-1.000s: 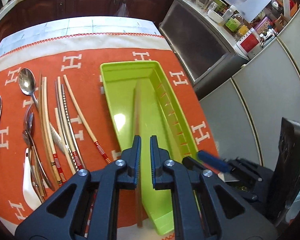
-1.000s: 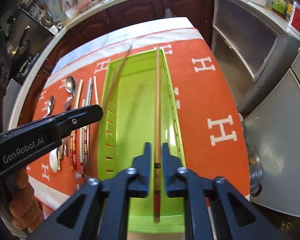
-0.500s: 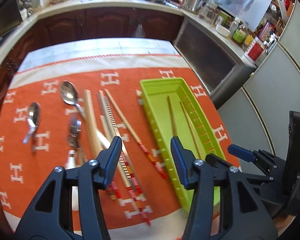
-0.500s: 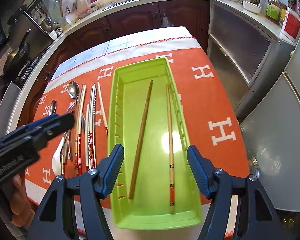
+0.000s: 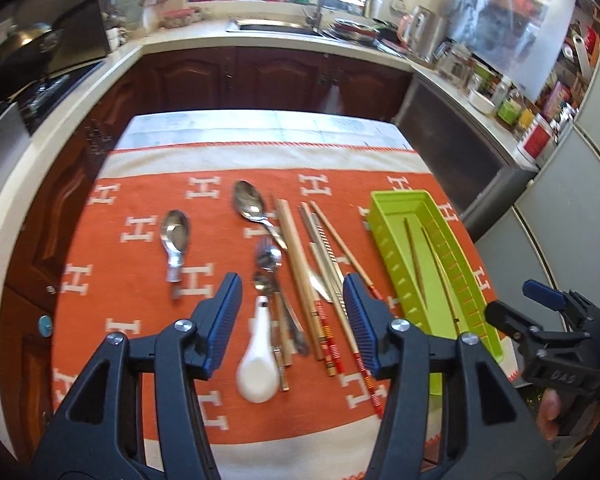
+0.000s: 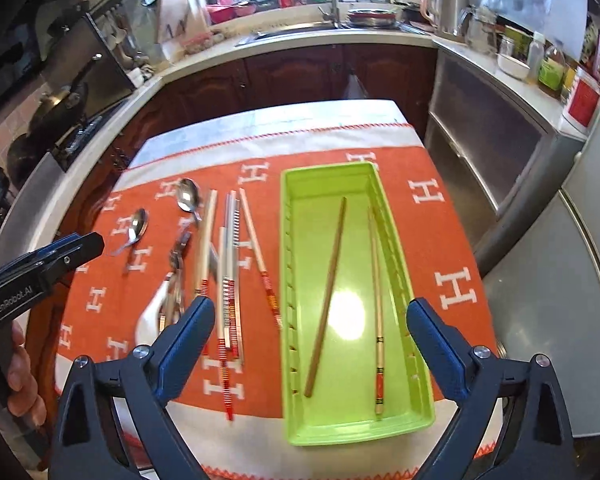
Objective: Organize utensils
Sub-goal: 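Withdraw both open tools from the tray back toward the utensils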
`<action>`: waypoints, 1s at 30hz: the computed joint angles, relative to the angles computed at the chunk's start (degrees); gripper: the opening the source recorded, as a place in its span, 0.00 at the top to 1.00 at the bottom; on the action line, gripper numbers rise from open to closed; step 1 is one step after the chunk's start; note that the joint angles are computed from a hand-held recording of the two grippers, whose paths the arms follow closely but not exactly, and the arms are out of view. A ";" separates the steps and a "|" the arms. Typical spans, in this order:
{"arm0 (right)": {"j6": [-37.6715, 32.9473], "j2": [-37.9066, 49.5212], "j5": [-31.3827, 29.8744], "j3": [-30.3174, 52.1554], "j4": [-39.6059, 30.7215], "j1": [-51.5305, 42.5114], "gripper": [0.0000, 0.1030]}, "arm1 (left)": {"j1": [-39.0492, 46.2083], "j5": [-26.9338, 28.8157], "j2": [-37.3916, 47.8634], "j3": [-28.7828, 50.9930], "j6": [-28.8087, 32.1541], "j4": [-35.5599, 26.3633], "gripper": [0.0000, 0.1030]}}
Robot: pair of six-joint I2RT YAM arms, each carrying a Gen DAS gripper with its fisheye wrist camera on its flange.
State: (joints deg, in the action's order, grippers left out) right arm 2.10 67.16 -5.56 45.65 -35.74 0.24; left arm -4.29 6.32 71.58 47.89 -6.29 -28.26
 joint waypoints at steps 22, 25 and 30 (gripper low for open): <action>3.31 8.23 -2.21 8.13 -0.96 10.13 0.21 | 15.12 7.41 -2.21 -2.04 5.42 -1.56 0.22; 3.27 12.22 -2.47 10.08 -0.61 11.05 0.29 | 14.17 3.13 -1.00 -2.82 5.99 0.50 0.22; 4.40 20.01 -4.89 14.68 -0.41 11.53 0.47 | 14.95 1.19 2.50 -3.09 6.88 2.92 0.22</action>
